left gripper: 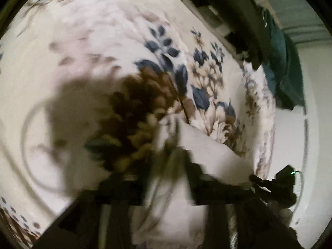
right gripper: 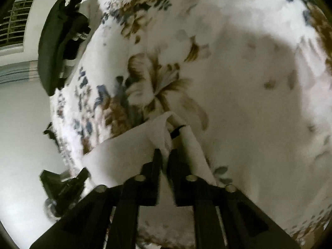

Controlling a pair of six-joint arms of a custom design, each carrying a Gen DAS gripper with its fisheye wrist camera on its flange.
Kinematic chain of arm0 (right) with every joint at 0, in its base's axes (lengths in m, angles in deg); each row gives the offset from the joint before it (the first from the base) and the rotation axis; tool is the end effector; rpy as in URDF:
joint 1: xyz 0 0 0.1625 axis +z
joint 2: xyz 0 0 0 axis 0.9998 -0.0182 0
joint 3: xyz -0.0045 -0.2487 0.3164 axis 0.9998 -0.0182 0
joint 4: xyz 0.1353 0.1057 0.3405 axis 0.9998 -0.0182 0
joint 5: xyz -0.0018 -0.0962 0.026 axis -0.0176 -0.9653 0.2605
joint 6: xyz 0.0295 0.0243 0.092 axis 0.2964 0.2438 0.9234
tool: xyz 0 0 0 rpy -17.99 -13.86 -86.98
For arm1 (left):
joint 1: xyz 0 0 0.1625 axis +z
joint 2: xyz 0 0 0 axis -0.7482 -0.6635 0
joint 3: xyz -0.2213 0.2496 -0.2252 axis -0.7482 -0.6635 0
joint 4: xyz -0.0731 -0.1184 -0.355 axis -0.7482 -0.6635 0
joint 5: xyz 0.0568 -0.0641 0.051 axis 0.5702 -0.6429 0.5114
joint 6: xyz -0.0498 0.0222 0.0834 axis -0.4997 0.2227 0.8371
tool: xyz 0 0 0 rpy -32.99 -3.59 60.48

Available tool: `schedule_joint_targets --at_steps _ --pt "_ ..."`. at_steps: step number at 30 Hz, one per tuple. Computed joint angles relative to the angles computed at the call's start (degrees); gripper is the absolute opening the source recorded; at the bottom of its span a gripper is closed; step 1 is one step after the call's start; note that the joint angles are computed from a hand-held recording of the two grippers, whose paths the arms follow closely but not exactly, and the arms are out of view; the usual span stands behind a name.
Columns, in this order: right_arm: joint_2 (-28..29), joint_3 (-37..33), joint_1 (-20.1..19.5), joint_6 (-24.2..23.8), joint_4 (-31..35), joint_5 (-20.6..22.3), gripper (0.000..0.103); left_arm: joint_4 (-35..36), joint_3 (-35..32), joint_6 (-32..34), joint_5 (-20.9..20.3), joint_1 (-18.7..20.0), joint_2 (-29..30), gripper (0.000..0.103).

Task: Fold small clothes

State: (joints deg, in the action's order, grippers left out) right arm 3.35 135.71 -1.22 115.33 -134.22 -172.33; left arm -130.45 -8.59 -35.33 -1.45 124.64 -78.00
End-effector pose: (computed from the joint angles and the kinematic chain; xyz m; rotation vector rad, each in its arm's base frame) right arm 0.0900 -0.6913 0.1985 -0.8436 -2.8888 0.3201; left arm -0.0302 -0.7663 0.2947 -0.2056 2.9639 -0.2462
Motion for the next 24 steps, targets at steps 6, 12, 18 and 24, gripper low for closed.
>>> schedule_joint_targets --at_steps 6,12,18,24 --pt "-2.3 5.9 -5.4 -3.3 -0.9 11.3 0.081 -3.7 6.1 -2.8 -14.7 5.4 -2.3 0.074" --pt "1.4 5.4 -7.0 -8.5 1.2 19.2 0.081 -5.7 7.8 1.0 -14.8 3.2 -1.1 0.072" --pt "1.9 4.3 -4.1 -6.0 -2.4 17.2 0.023 -4.9 5.4 3.1 -6.7 -1.0 -0.9 0.016" --pt "4.2 -8.3 1.9 -5.6 5.1 14.8 0.022 2.3 -8.9 4.3 -6.1 -3.4 3.5 0.015"
